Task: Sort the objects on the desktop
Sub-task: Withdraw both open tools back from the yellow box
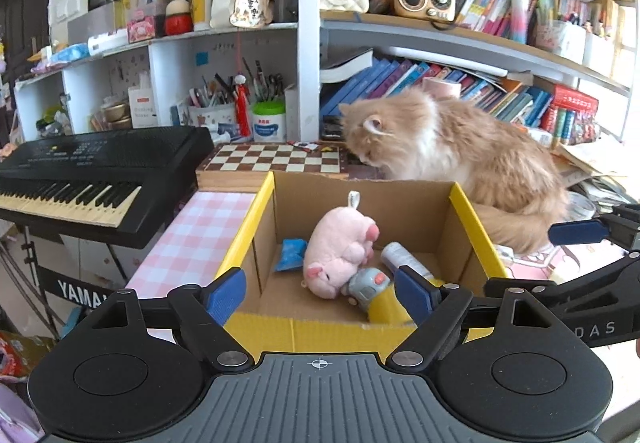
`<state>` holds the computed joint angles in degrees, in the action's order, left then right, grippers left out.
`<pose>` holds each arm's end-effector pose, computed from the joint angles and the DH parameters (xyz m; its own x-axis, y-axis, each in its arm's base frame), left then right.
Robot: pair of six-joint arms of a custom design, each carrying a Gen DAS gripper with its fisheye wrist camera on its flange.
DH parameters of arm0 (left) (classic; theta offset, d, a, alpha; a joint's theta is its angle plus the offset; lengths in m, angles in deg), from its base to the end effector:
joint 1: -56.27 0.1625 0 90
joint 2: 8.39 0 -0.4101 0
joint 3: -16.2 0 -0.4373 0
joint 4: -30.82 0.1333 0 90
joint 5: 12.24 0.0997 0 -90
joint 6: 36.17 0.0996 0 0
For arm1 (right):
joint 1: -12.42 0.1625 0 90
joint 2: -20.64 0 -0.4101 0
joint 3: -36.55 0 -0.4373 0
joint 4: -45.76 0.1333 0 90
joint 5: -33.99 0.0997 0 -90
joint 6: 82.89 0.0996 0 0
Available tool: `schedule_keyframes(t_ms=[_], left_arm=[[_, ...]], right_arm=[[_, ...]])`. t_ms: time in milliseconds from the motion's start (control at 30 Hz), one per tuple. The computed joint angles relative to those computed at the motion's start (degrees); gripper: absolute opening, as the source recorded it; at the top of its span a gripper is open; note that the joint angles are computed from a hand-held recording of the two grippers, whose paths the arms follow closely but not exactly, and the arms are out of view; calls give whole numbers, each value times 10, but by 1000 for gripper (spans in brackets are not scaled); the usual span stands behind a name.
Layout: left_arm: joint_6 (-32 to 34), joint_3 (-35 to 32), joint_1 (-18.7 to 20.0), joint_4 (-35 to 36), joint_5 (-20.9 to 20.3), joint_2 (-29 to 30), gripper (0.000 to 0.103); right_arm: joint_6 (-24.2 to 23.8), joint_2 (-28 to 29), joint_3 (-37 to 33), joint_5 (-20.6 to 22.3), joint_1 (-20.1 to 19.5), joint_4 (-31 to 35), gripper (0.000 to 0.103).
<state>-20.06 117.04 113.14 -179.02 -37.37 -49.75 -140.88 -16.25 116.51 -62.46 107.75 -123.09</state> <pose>-0.1495 -0.6380 0.1225 -0.6798 -0.2952 -0.6713 0.4777 0.5163 -0.7108 0.1946 -0.7715 0.0880 -0.4638 -0.6992 0.5441 -0.8841 0.4054 -0.2326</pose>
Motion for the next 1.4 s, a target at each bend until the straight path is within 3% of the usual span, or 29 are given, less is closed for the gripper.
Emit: schedule_keyframes(t_ms=[200, 600, 933, 1400], left_arm=[[-38, 56, -20, 15, 17, -21, 85], [-194, 166, -61, 108, 51, -59, 85], [-299, 215, -80, 172, 63, -73, 85], [-273, 232, -89, 159, 40, -70, 86]], right_arm=[[5, -43, 80, -13, -8, -71, 91], [48, -103, 224, -29, -22, -200, 91], [46, -125, 297, -45, -29, -251, 91], [40, -139, 341, -59, -32, -281, 92]])
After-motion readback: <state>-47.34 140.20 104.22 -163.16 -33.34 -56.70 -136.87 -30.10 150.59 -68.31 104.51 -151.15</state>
